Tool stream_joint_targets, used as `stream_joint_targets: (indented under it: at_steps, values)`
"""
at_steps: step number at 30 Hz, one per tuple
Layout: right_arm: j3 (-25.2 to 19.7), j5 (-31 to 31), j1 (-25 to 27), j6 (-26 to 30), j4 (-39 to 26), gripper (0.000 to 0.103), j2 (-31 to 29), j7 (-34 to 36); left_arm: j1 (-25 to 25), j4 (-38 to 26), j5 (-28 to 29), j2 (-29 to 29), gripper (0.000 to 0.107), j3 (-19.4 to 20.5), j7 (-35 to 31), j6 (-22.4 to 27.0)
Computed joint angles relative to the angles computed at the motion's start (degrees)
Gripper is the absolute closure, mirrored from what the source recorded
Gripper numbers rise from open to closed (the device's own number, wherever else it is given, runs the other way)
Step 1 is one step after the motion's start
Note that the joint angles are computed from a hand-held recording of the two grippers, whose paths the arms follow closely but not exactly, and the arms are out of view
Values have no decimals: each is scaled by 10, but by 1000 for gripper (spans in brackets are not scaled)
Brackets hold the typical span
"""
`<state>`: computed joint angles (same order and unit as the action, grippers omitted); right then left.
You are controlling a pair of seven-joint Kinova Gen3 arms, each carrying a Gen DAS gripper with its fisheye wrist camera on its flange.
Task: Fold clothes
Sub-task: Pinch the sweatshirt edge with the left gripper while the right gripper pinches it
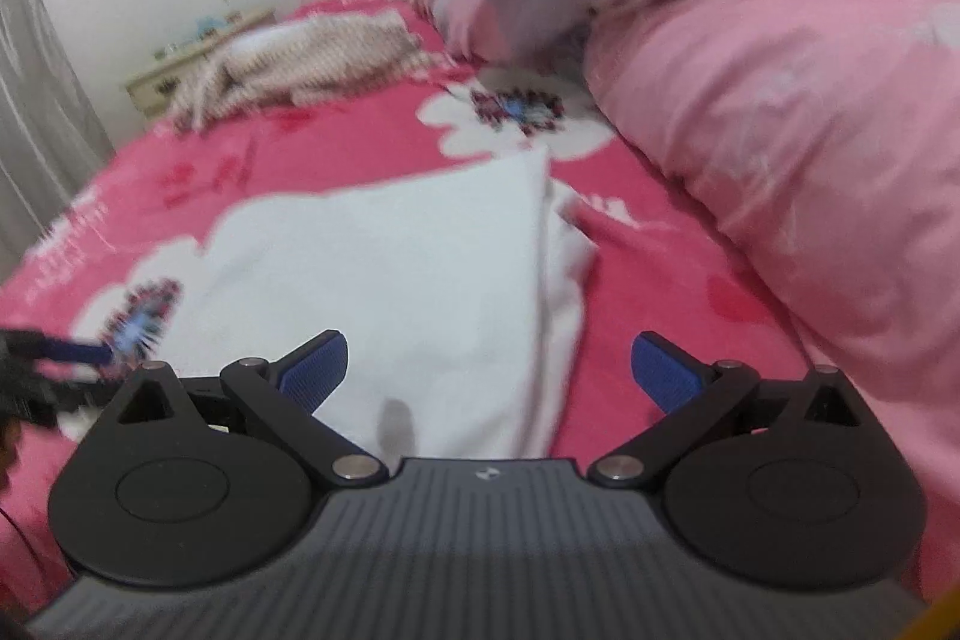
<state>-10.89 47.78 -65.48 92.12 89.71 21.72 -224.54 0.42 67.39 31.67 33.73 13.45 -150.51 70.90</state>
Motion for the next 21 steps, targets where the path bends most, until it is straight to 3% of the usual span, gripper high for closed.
stream_joint_targets:
  at_steps: [2, 8, 10, 13, 16, 21]
  values:
    - [-4, -7, 8, -23, 18, 2, -11, 1, 5, -46, -2, 35, 28, 1, 21, 34]
    - [-13, 5, 31, -94, 85, 3, -55, -58, -7, -108, 15, 94, 51, 21, 12, 87]
    - [-20, 21, 43, -137, 122, 10, -75, -90, -10, -131, 21, 111, 58, 25, 15, 112]
    - [-31, 44, 64, -198, 167, 20, -98, -123, -11, -171, 29, 138, 58, 28, 28, 153]
    - [-37, 63, 88, -251, 203, 22, -113, -154, -4, -201, 31, 159, 59, 26, 47, 175]
    - [-44, 134, 114, -305, 270, 22, -137, -264, 12, -227, 39, 179, 59, 30, 72, 172]
